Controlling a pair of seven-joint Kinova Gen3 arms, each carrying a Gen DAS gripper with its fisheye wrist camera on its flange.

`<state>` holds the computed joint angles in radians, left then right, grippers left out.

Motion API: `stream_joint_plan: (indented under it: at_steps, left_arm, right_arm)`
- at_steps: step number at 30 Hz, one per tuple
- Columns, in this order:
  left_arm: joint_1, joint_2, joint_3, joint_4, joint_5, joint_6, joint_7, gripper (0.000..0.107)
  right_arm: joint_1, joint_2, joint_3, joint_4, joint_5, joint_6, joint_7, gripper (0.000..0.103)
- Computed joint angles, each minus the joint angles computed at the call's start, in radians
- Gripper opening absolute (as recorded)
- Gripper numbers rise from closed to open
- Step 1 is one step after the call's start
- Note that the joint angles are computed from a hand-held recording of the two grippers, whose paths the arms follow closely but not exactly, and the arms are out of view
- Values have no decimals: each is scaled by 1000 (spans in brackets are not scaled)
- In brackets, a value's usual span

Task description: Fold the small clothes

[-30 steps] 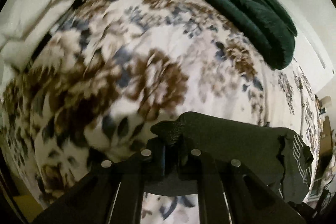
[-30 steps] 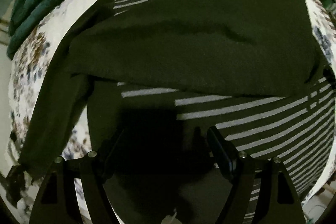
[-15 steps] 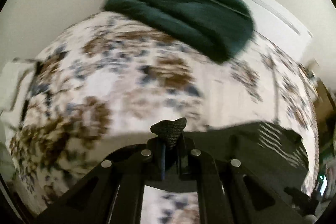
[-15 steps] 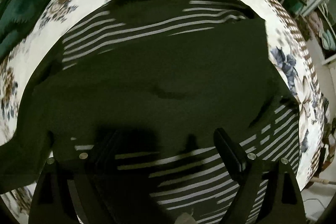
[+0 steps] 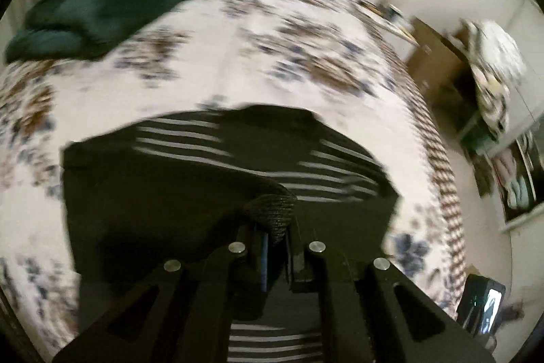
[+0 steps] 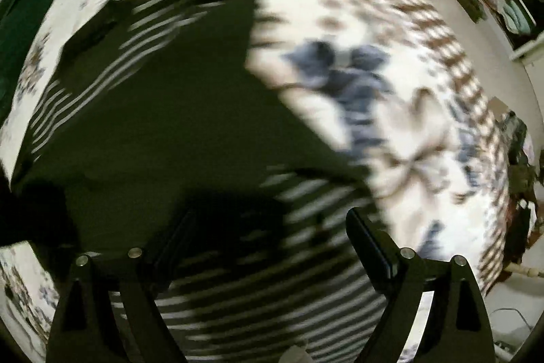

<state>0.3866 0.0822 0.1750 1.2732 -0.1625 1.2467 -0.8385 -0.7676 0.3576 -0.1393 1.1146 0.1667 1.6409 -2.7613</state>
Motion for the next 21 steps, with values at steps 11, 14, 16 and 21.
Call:
stream_joint_plan:
  at_steps: [11, 14, 16, 21]
  left_arm:
    - [191, 101, -24, -85, -172, 65, 149, 88]
    - [183, 23, -24, -19, -247, 107, 216, 97]
    - [164, -42, -15, 46, -300, 160, 255, 97]
    - [68, -188, -1, 202, -377, 317, 289, 97]
  right_arm:
    - [239, -231, -6, 279, -139, -171, 139, 91]
    - [281, -263, -11, 308, -196, -230, 155, 91]
    - [305, -278, -13, 319, -237, -277, 167, 91]
    - [313, -211, -31, 249, -294, -371, 224, 91]
